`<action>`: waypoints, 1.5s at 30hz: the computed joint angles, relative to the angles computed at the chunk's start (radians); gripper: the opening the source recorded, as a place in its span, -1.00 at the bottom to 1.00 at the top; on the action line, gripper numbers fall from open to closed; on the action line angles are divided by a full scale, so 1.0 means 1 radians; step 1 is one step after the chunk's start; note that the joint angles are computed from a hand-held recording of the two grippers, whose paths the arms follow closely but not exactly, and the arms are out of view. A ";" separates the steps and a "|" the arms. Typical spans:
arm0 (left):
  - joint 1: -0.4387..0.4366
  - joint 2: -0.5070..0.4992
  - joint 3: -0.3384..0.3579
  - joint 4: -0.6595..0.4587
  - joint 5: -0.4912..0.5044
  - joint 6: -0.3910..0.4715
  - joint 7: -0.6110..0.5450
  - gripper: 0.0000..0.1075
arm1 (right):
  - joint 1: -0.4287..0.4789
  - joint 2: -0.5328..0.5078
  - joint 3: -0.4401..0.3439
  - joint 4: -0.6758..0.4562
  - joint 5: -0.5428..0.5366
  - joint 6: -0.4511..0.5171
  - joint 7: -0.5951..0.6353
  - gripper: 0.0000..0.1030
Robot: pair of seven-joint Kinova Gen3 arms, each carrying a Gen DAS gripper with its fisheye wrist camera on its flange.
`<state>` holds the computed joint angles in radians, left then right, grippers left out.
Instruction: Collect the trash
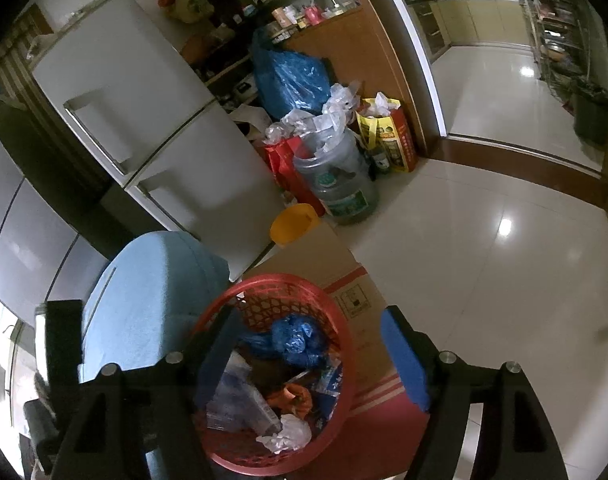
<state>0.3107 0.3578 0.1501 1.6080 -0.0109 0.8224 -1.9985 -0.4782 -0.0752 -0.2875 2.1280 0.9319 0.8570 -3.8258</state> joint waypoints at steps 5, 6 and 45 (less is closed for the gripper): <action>-0.019 -0.017 0.005 0.007 0.023 0.006 -0.020 0.18 | -0.006 0.000 -0.007 -0.010 -0.002 0.020 0.005 0.48; -0.026 -0.023 0.006 0.009 0.032 0.005 -0.026 0.18 | -0.008 0.000 -0.008 -0.012 -0.003 0.022 0.008 0.48; -0.448 -0.333 -0.187 0.245 0.621 -0.082 -0.526 0.49 | -0.395 0.270 0.047 -0.440 -0.063 0.370 0.364 0.64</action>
<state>-0.1368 0.0247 -0.0365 1.8528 0.6105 0.7408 -2.5245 -0.8733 0.1944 -0.2408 1.6883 0.8693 1.2272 -3.4615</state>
